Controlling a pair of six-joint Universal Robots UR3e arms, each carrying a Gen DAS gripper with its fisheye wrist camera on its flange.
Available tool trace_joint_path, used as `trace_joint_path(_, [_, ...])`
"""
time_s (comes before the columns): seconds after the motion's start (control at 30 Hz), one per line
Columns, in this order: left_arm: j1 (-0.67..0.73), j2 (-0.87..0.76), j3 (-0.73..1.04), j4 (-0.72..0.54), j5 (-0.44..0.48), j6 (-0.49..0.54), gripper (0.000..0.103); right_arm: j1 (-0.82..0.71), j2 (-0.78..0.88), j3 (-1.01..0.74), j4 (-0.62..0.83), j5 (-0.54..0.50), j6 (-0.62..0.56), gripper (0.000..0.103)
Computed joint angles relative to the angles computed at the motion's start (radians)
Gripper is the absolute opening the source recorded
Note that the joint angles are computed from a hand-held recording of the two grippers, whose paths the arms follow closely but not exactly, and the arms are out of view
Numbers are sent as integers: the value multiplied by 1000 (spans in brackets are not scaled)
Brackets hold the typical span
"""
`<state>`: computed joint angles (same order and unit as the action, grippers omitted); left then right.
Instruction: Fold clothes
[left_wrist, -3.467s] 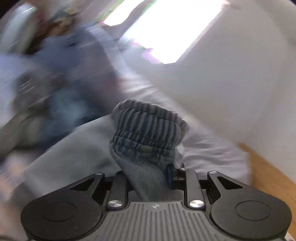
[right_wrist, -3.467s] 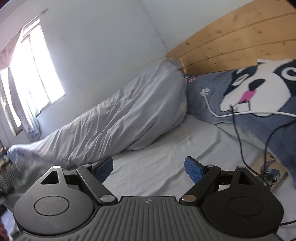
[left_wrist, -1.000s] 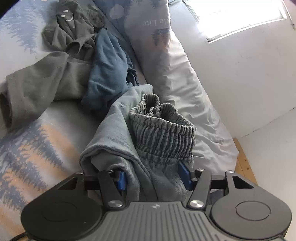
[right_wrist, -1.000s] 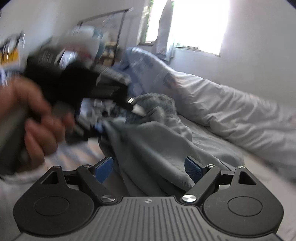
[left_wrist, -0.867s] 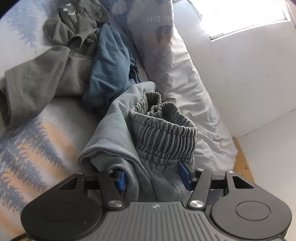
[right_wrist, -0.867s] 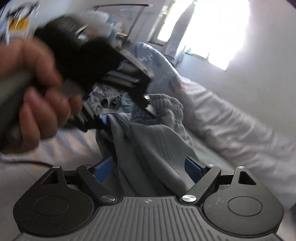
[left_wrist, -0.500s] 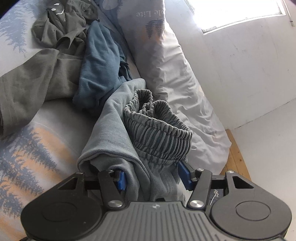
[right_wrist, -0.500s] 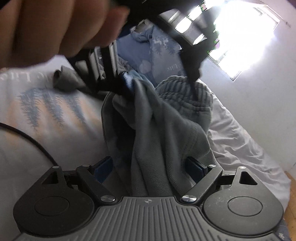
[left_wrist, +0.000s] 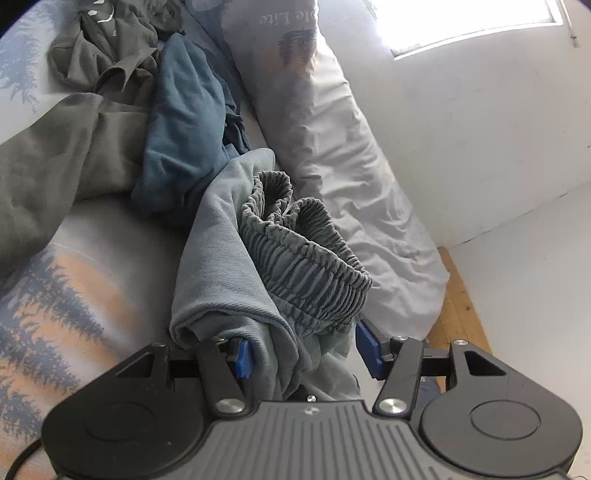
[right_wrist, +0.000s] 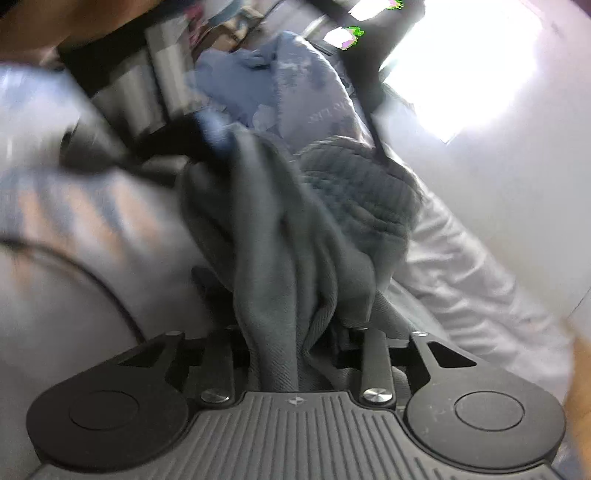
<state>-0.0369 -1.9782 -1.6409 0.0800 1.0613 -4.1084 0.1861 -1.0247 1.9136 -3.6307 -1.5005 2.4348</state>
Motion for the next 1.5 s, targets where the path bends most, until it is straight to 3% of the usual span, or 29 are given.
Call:
trace_joint_path(0.13, [20,53,-106,122,-15,25,69,-86,-104,6,150,143,108,23])
trace_joint_path(0.23, [-13,113,-185,146,75,31,71,-148,-167,-18,290,247,201,23])
trace_joint_path(0.33, [-61,138,-201,97,161,43,85,-177,-197,-46,369,297,272,23])
trace_joint_path(0.5, [-108,91,-159,61,198,31,85,-219,-212,-127,481,356,309,23])
trace_joint_path(0.63, [-138,5,-69,84,225,35,86,-215,-192,-104,431,355,278,23])
trace_joint_path(0.7, [-161,-44,0,43,265,24,88,-219,-183,-105,419,361,262,23])
trace_joint_path(0.9, [-196,-153,177,-86,275,44,87,-206,-199,-41,354,347,175,24])
trace_joint_path(1.07, [-194,-173,237,-145,290,46,87,-246,-254,41,353,418,60,27])
trace_joint_path(1.23, [-204,-212,297,-226,332,29,90,-360,-405,134,543,594,-56,32])
trace_joint_path(1.3, [-219,-222,326,-260,357,38,91,-430,-478,156,673,690,-105,42])
trace_joint_path(1.37, [-232,-225,355,-297,372,61,91,-521,-556,174,816,814,-159,64])
trace_joint_path(1.5, [-239,-214,360,-314,372,70,91,-688,-651,145,1110,1009,-268,70])
